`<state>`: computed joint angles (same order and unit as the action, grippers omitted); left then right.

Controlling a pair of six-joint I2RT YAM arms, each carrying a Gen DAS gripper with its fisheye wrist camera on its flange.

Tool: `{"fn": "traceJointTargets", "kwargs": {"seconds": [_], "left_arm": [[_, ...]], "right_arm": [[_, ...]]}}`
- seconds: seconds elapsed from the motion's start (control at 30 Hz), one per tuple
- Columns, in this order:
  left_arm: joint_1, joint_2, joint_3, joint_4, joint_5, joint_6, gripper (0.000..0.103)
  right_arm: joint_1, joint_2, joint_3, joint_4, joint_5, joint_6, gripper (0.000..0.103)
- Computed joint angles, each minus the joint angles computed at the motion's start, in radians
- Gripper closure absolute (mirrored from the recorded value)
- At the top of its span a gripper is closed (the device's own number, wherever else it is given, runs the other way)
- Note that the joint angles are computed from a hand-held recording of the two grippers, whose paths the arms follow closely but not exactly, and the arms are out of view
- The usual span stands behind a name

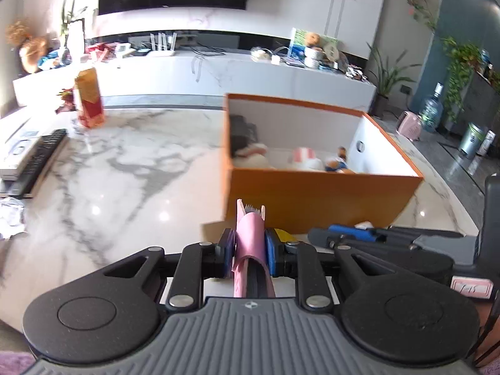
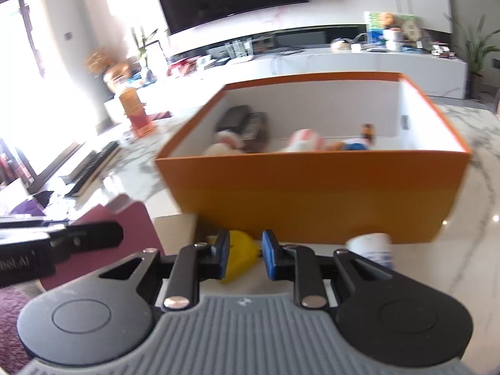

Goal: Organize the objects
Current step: 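Hold the pink case up with the left tool while the right tool moves to the cardboard box, then close the right tool on the small cardboard box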

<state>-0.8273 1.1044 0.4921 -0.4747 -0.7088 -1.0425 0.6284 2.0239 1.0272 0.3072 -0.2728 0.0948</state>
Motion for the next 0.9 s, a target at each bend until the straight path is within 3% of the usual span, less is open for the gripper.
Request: {"fn": "traceJointTargets", "kwargs": {"seconds": [0.1,0.3,0.53,0.67,0.8,0.9], "left_arm": [[0.076,-0.047,-0.019,-0.036,0.011,-0.001,0.078],[0.253,-0.074,-0.135,0.163,0.138,0.093,0.079],[0.297,0.006,-0.158,0.255,0.169,0.138,0.079],[0.345,0.016,-0.176,0.283,0.195,0.158,0.079],[0.374,0.028,-0.199,0.346,0.245,0.200,0.079],[0.327,0.058,-0.179,0.330,0.234,0.202,0.079]], "right_arm": [[0.047,0.037,0.073,-0.064,-0.031,0.006,0.073],[0.085,0.147,0.239,-0.177,-0.037,0.057,0.073],[0.073,0.253,0.382,-0.291,-0.106,0.142,0.071],[0.067,0.295,0.414,-0.291,-0.158,0.201,0.065],[0.068,0.287,0.391,-0.281,-0.183,0.218,0.065],[0.065,0.258,0.351,-0.298,-0.198,0.212,0.069]]}}
